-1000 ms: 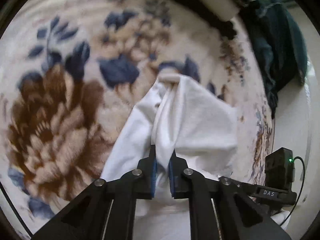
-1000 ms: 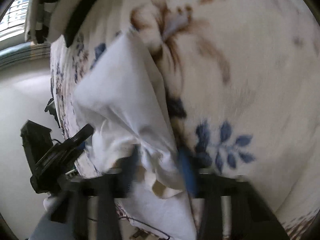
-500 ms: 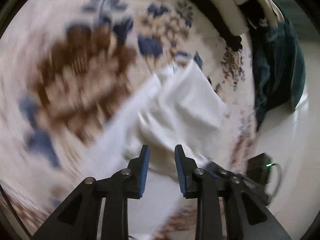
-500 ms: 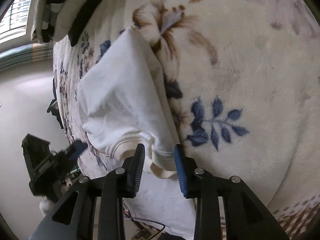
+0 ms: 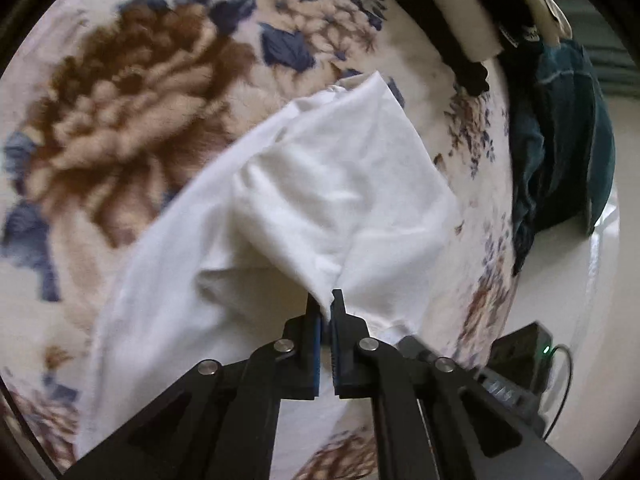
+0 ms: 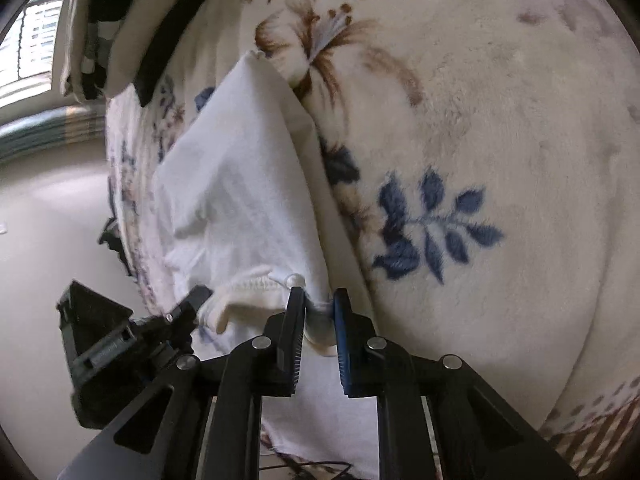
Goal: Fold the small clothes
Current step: 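Lift the hem with both grippers and fold it toward the collar, then grasp the folded white T-shirt bundle with both grippers and lift it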
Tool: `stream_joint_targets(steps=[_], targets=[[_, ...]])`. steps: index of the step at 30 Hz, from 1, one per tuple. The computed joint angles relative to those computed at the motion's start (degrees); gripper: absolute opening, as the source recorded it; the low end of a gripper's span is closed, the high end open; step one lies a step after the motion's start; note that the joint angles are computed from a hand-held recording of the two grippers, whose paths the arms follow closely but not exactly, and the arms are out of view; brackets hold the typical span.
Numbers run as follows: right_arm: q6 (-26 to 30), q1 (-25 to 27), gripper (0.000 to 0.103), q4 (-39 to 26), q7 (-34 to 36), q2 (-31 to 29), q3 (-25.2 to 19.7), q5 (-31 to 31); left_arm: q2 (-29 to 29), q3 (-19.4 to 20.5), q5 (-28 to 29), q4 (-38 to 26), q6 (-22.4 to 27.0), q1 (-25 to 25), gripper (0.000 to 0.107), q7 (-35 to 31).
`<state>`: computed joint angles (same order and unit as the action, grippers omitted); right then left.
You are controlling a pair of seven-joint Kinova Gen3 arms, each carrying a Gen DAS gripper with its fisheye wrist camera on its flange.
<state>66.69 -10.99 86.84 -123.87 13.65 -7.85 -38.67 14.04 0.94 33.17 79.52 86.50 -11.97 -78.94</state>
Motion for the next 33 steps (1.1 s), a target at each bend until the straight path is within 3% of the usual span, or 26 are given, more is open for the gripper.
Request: stream_joint_targets(steps=[4, 5, 6, 7, 8, 9, 14, 17, 18, 20, 21, 22, 29, 32, 33], targets=[[2.6, 1.0, 0.015, 0.2, 1.6, 0.4, -0.2, -2.2, 1.0, -0.4, -1.3, -0.3, 2.9, -1.2, 0.008, -2.2], [3.7, 0.9, 0.017, -0.4, 1.3, 1.0, -0.2, -2.0, 1.4, -0.6, -0.5, -0.2, 3.7, -1.9, 0.015, -2.1], [4.2, 0.7, 0.027, -0.8, 0.9, 1.3, -0.2, -1.7, 1.5, -0.8, -0.3, -0.1, 4.3, -2.2, 0.031, -1.7], [4.4, 0.6, 0.044, -0.7, 0.4, 1.3, -0.1, -1.8, 1.1, -1.0, 0.4, 0.8, 4.4, -2.9, 0.04, -2.1], [4.0, 0.8, 0.051, 0.0, 0.2, 1.0, -0.1, -2.3, 0.6, -1.3, 1.2, 1.8, 4.1, -3.5, 0.056, -2.2], [2.6, 1.1, 0.057, 1.6, 0.0, -0.1, 0.1, -3.4, 0.0, -1.6, 1.9, 3.1, 3.7, -4.0, 0.058, -2.2], [-0.7, 2.5, 0.057, 8.0, 1.9, -1.4, 0.4, -9.5, -0.3, -3.0, 9.0, 11.8, -1.0, -6.4, 0.058, -1.1], [-4.1, 2.8, 0.058, 12.2, 3.0, -1.4, 0.2, -13.5, -0.7, -3.4, 9.9, 14.5, -5.4, -6.1, 0.055, 1.6], [-5.1, 2.5, 0.057, 12.7, 2.4, -1.6, 0.2, -13.7, -1.4, -3.8, 9.0, 14.5, -6.7, -5.1, 0.038, 2.3], [-7.0, 1.4, 0.037, 13.0, 0.7, -2.5, 0.2, -12.4, -2.7, -2.8, 7.0, 13.3, -8.1, -4.7, 0.006, 1.4], [-6.9, 0.9, 0.019, 12.6, 0.0, -2.5, 0.2, -11.5, -3.5, -2.4, 5.4, 11.9, -8.4, -3.9, 0.005, 0.9], [-7.2, 0.4, 0.011, 12.2, -0.8, -3.0, 0.1, -10.5, -4.2, -2.2, 4.8, 11.3, -8.9, -3.5, 0.005, 0.6], [-5.9, -2.3, 0.009, 7.9, -3.7, -4.2, -0.7, -6.2, -5.5, -3.4, 2.9, 7.3, -6.7, -3.8, 0.005, -2.0], [-4.5, -3.4, 0.009, 6.2, -5.0, -3.3, -0.9, -4.0, -2.0, -3.2, 3.1, 6.7, -4.0, -4.4, 0.01, -1.4], [-3.5, -3.7, 0.009, 5.4, -6.1, -2.8, -0.7, -2.7, -1.3, -2.7, 3.1, 6.9, -2.9, -5.5, 0.02, -1.4]])
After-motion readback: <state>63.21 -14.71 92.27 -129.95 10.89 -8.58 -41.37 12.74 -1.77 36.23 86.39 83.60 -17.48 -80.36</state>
